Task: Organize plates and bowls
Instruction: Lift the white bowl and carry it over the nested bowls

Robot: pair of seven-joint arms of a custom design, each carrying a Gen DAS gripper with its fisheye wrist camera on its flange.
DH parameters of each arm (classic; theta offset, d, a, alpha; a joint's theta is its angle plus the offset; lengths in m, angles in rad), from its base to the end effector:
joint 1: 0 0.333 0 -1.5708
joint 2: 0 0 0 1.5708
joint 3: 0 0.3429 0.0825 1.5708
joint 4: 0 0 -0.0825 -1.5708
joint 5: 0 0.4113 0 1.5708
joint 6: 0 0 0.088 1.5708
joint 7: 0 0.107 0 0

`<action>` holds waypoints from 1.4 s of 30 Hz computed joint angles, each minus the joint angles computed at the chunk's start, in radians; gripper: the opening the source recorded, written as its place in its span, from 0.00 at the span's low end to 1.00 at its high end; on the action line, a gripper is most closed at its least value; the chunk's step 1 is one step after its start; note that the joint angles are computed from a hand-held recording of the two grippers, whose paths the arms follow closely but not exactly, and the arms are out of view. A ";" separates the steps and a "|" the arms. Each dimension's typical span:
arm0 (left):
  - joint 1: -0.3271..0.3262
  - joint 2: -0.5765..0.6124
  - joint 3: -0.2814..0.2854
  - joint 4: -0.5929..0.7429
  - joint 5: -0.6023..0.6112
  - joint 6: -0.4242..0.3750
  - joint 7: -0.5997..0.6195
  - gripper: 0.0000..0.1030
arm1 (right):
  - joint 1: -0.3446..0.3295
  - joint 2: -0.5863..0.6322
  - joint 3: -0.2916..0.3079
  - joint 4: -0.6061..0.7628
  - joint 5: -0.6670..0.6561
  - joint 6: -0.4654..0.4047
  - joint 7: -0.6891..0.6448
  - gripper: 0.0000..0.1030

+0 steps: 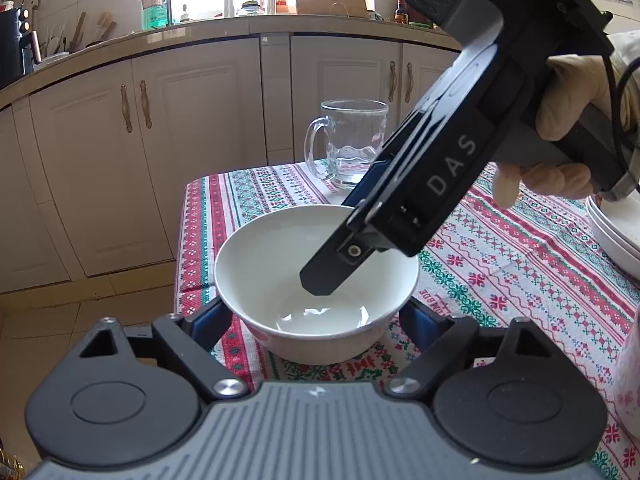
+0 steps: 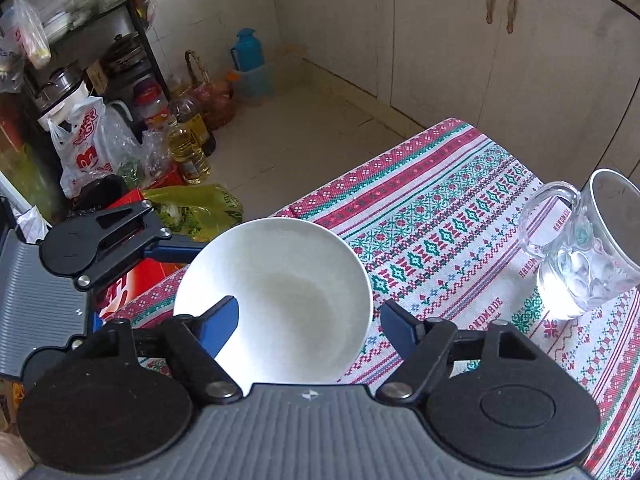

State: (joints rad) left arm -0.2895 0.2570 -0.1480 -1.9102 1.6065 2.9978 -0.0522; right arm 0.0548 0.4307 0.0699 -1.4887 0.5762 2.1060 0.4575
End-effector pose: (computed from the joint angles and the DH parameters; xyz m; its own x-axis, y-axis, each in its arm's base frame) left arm 0.5613 -0.3349 0.4166 -0.2995 -0.9537 -0.0289 -0.5220 0.1891 -0.8317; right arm 0.7339 0.1092 0.4669 0.8415 -0.5200 -0.1465 -0.5115 -0.6796 -0.5259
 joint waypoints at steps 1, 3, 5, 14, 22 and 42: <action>0.000 0.000 0.000 0.000 -0.003 0.000 0.004 0.87 | -0.002 0.004 0.001 0.005 0.004 -0.008 0.001 0.78; 0.000 0.000 0.000 0.000 -0.008 0.001 0.008 0.87 | -0.008 0.013 0.005 0.017 0.015 -0.026 0.003 0.76; 0.000 0.000 0.001 -0.001 -0.019 0.002 0.020 0.87 | -0.011 0.018 0.006 0.023 0.021 -0.041 0.003 0.74; -0.012 -0.019 0.004 -0.022 -0.092 -0.011 0.102 0.87 | -0.011 -0.004 0.003 -0.002 0.029 -0.037 0.008 0.74; -0.019 -0.096 -0.013 -0.092 -0.255 0.005 0.256 0.87 | -0.019 -0.097 -0.012 -0.095 0.048 -0.042 -0.012 0.74; -0.030 -0.271 -0.116 -0.223 -0.502 0.024 0.471 0.87 | -0.031 -0.459 -0.116 -0.451 0.161 -0.038 -0.165 0.75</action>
